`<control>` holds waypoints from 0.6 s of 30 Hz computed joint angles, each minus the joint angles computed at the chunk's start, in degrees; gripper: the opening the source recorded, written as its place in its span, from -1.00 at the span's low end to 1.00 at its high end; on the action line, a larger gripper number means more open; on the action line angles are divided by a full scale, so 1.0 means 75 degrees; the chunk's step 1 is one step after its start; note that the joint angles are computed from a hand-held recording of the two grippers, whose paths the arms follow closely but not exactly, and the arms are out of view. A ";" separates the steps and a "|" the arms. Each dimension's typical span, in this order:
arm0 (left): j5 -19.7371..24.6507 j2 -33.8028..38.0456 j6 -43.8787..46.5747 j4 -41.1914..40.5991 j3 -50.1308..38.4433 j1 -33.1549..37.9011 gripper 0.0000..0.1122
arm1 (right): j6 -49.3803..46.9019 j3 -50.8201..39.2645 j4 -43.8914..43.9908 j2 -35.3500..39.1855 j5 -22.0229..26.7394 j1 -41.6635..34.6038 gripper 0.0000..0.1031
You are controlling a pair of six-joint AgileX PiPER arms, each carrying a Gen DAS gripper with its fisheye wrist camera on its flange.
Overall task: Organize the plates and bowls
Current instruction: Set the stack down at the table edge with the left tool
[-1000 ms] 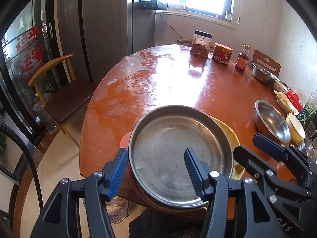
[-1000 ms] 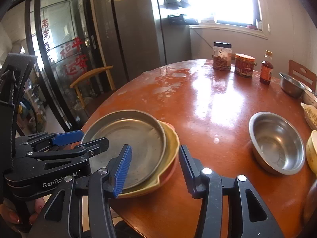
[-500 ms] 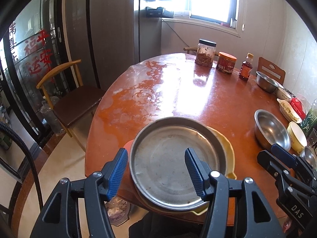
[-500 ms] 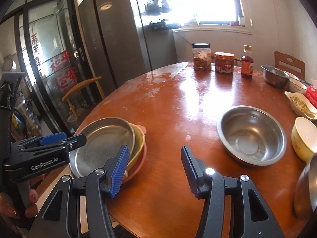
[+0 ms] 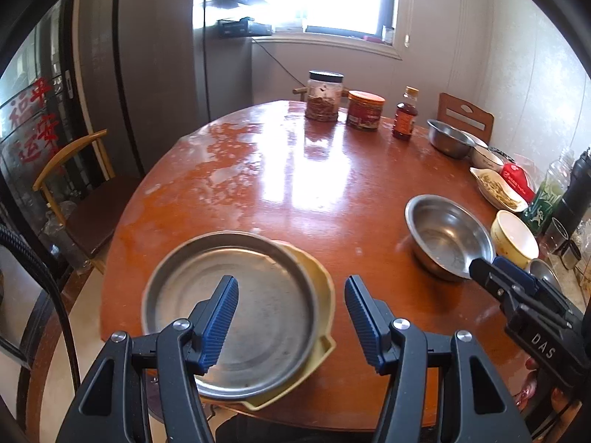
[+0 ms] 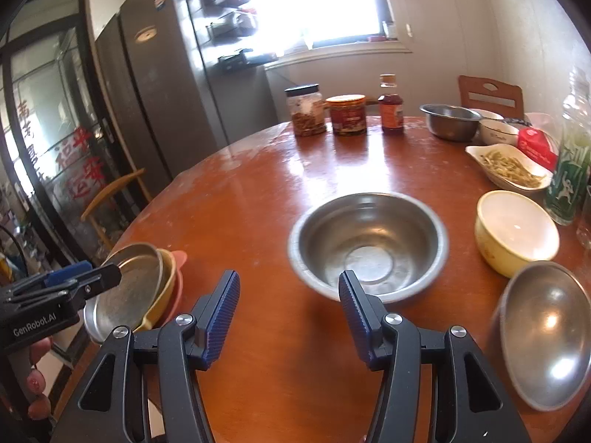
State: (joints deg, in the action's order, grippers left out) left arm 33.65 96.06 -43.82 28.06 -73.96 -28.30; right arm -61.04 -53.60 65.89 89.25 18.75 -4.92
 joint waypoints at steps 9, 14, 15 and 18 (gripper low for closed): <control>0.0732 0.1354 0.0974 -0.0838 -0.1973 -0.0541 0.07 | 0.1691 -0.0930 -0.1788 0.0501 0.0417 -0.0946 0.13; 0.1310 0.2306 0.1772 -0.1521 -0.3459 -0.0688 0.06 | 0.3322 -0.1833 -0.3544 0.1021 0.0836 -0.1141 0.13; 0.1463 0.2552 0.1972 -0.1703 -0.3844 -0.0698 0.06 | 0.3659 -0.2072 -0.3908 0.1176 0.0967 -0.1164 0.13; 0.1880 0.3127 0.2354 -0.2101 -0.4733 -0.0686 0.07 | 0.4435 -0.2725 -0.4715 0.1625 0.1372 -0.1202 0.13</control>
